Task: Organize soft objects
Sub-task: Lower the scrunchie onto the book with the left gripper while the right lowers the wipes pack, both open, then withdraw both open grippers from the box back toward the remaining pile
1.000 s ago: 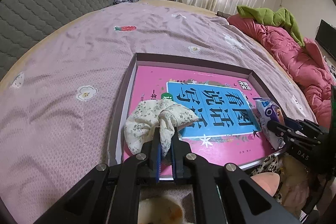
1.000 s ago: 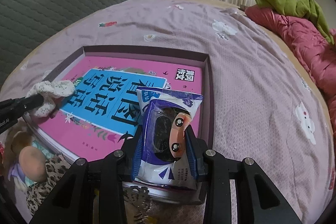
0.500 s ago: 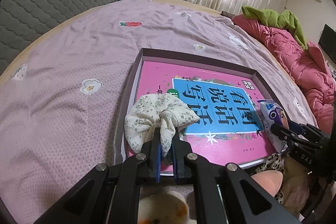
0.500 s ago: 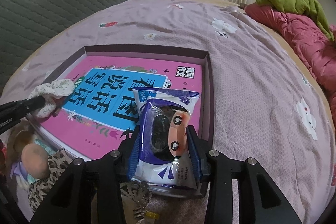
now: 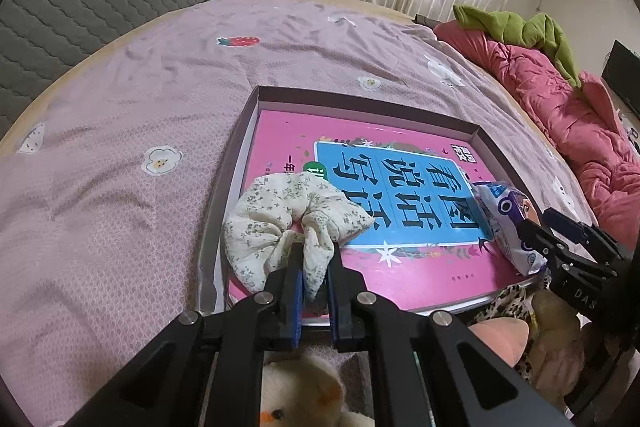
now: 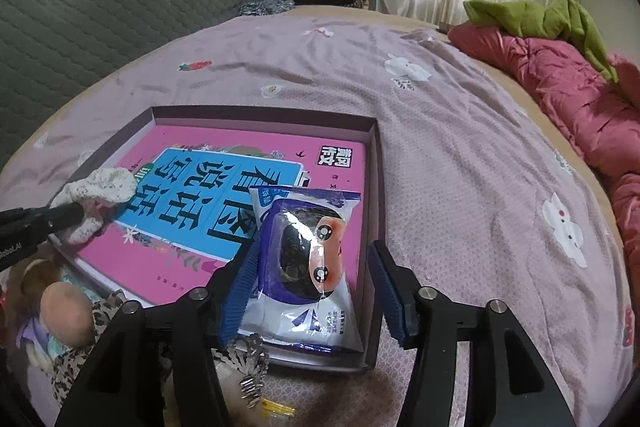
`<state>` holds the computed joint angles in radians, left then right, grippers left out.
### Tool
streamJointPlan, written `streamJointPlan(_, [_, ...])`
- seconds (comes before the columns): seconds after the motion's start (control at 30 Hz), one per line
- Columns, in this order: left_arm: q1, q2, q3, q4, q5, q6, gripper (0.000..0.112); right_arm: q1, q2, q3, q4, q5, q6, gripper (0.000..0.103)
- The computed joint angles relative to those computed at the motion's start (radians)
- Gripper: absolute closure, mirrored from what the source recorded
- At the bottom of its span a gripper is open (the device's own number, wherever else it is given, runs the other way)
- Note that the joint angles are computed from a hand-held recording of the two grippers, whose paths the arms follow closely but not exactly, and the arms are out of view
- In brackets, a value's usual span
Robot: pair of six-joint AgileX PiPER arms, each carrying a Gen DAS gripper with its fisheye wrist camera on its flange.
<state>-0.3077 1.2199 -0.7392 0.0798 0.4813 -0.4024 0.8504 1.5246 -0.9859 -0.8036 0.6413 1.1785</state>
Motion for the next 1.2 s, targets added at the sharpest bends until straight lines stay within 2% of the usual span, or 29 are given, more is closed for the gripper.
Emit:
streamJointPlan(0.43, [0.010, -0.018, 0.011, -0.057, 0.016, 0.062, 0.096, -0.008, -0.041, 0.038, -0.058, -0.016, 0.090, 0.038])
streamJointPlan(0.6, [0.012, -0.033, 0.018, -0.103, 0.008, 0.107, 0.081, -0.010, -0.040, 0.034, -0.057, -0.021, 0.083, 0.036])
streamJointPlan(0.73, [0.003, -0.038, 0.017, -0.110, 0.016, 0.119, 0.078, -0.007, -0.047, 0.037, -0.072, -0.021, 0.101, 0.036])
streamJointPlan(0.87, [0.006, -0.047, 0.017, -0.123, 0.013, 0.131, 0.064, -0.008, -0.053, 0.040, -0.065, -0.024, 0.098, 0.036])
streamJointPlan(1.2, [0.012, -0.091, 0.021, -0.187, 0.022, 0.190, 0.059, -0.006, -0.084, 0.060, -0.104, -0.034, 0.142, 0.036])
